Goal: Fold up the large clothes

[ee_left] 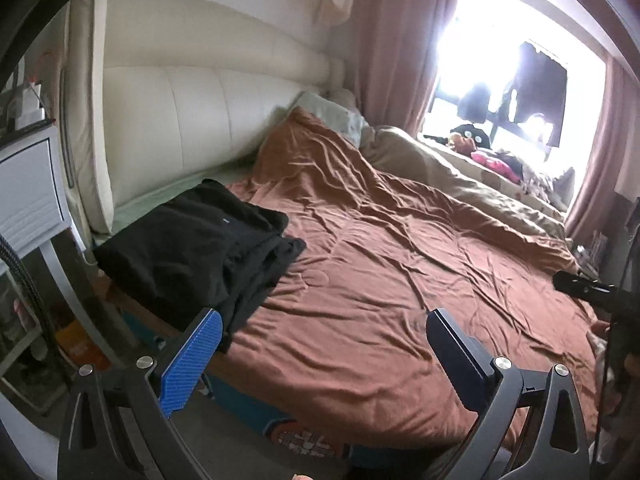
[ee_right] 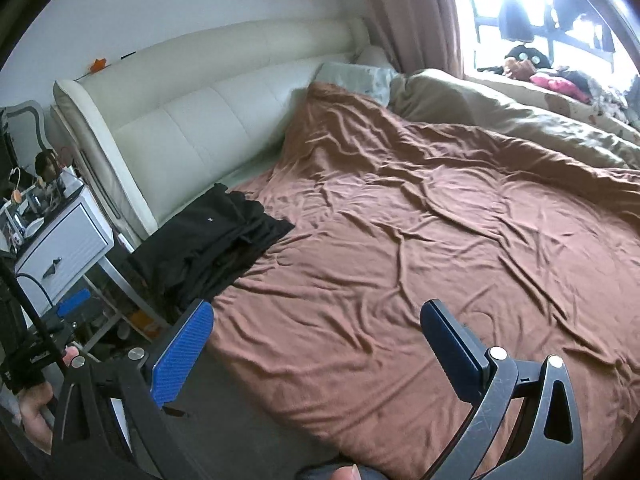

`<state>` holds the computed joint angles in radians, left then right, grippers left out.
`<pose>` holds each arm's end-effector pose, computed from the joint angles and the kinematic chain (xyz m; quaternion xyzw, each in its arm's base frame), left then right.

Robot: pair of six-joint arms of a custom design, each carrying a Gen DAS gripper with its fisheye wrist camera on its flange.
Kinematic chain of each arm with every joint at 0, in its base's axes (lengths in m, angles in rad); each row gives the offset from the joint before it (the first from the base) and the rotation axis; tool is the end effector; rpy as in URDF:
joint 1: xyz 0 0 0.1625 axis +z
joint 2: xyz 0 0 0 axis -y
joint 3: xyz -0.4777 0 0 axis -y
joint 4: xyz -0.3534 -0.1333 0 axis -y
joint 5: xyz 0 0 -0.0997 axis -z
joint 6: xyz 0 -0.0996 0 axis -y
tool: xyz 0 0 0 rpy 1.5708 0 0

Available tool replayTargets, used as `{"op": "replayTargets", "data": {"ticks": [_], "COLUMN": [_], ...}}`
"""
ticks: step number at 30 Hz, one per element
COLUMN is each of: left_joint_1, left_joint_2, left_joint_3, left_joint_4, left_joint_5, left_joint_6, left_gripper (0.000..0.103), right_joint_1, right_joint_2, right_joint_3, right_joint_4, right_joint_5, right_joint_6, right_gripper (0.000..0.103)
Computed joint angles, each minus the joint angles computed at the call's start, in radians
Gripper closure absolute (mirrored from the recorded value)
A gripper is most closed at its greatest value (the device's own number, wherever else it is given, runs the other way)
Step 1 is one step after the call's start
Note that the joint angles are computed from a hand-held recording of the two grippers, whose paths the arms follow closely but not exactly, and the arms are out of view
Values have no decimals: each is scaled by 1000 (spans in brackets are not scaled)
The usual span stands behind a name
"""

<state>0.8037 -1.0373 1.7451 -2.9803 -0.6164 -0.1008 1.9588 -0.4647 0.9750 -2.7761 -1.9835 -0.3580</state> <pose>-0.2791 -0.5987 0.3644 0.1236 0.8399 -0.4584 0.2630 0.4157 -0.7704 0.1977 0.2704 -0.8824 0.3362 0.1876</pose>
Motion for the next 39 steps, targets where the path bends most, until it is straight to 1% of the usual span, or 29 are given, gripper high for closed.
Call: {"op": "replayTargets", "data": {"ticks": [5,10,12,14,17,20,23,26,28,32,36,39], "left_joint_1": [-25,-55,-68,-80,-94,-109,-124,-137,-142,-163,-169,-165], "left_joint_2": [-21,-50,-61,-72,-88,-95,-98,-93,-90,-81,-91,-96], "left_joint_3": [78,163,195,227,266,296,314,331,340,372,405,423], "left_joint_4": [-73,-121,-132,-143,-153,-169,-174,-205,-212,-254,-310,-346], "left_joint_5": [-5,-8,-5,-4,-25,-39,-56,-62,-63,-15,-30,-43], "left_joint_6": [43,66,70,67,60,71,91,111,108,126,150,170], "left_gripper": [1,1,1,1,1,1,1,1,1,1,1,1], "right_joint_1": [13,26,28,31,27,26,29,38,46,56,70,77], "right_joint_2": [-70,-117,-133,-151,-173,-192,-205,-208,-204,-197,-168,-151], "right_joint_3": [214,389,446,511,586,673,745,804,839,888,915,916], "right_joint_4": [-215,-392,-448,-513,-584,-686,-764,-841,-909,-994,-1074,-1103], "right_joint_5": [-45,-80,-80,-80,-72,-91,-118,-148,-169,-185,-206,-212], "right_joint_6": [-38,-71,-75,-69,-46,-41,-35,-28,-41,-28,-51,-58], "right_gripper": [0,0,0,0,0,0,0,0,0,0,0,0]}}
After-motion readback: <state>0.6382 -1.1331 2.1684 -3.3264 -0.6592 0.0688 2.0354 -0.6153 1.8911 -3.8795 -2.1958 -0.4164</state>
